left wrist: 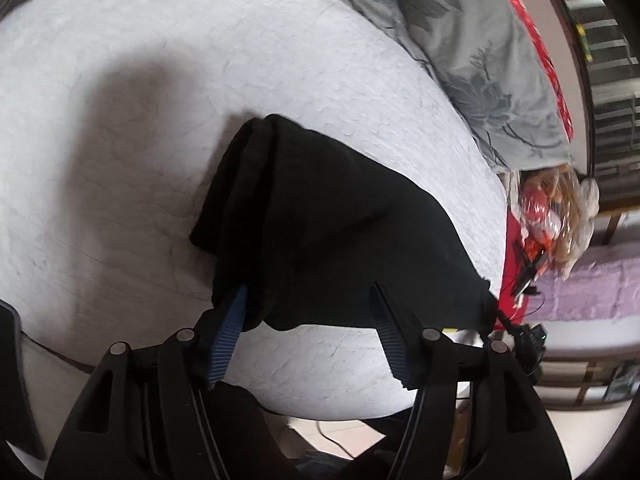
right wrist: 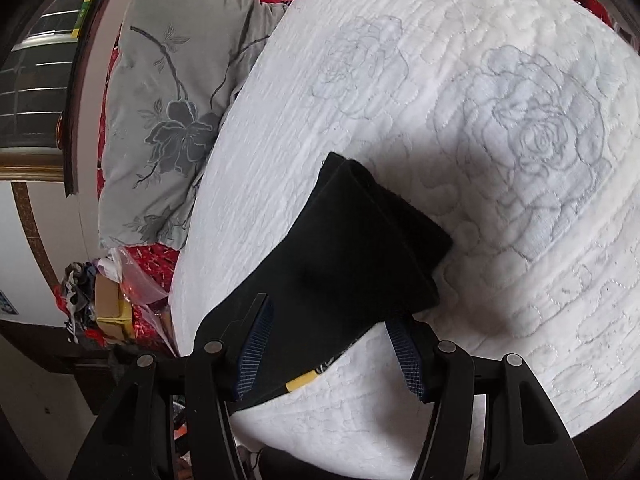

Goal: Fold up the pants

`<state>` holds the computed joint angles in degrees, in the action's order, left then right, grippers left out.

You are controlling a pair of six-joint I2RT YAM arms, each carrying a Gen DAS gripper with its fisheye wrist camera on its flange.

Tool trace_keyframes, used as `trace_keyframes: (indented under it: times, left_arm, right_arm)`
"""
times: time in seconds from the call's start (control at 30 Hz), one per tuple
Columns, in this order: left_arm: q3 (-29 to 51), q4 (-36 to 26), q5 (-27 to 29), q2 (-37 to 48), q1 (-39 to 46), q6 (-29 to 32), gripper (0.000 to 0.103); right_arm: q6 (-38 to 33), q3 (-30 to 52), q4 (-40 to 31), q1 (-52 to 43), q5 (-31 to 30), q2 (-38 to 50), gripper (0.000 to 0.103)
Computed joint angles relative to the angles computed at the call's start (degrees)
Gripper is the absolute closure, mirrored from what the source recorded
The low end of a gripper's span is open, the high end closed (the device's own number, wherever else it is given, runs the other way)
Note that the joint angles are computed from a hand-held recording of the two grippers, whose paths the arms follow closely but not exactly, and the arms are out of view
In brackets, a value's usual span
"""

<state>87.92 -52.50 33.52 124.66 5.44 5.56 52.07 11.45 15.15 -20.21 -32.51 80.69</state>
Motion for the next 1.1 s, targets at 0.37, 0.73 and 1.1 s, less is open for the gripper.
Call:
trace_keyframes:
  times: [0.37,0.73,1.1]
  left_arm:
    - [3.0,0.11,-2.26,3.84,-2.33,-3.92,0.05]
    - [11.6,0.35,-1.08,1.14,1.18,-10.63,0.099]
    - [11.57,-3.85,-6.04,7.55,2.82,-6.78,0.098]
  right_arm:
    - [2.64,-0.84,7.07,2.68,3.67,4.94,0.06]
    - [0.97,6.16,0.6,3.15,3.12,-6.76,0.099]
    - [-1.79,-1.04,11.76,-2.18,-0.13,11.16,0.095]
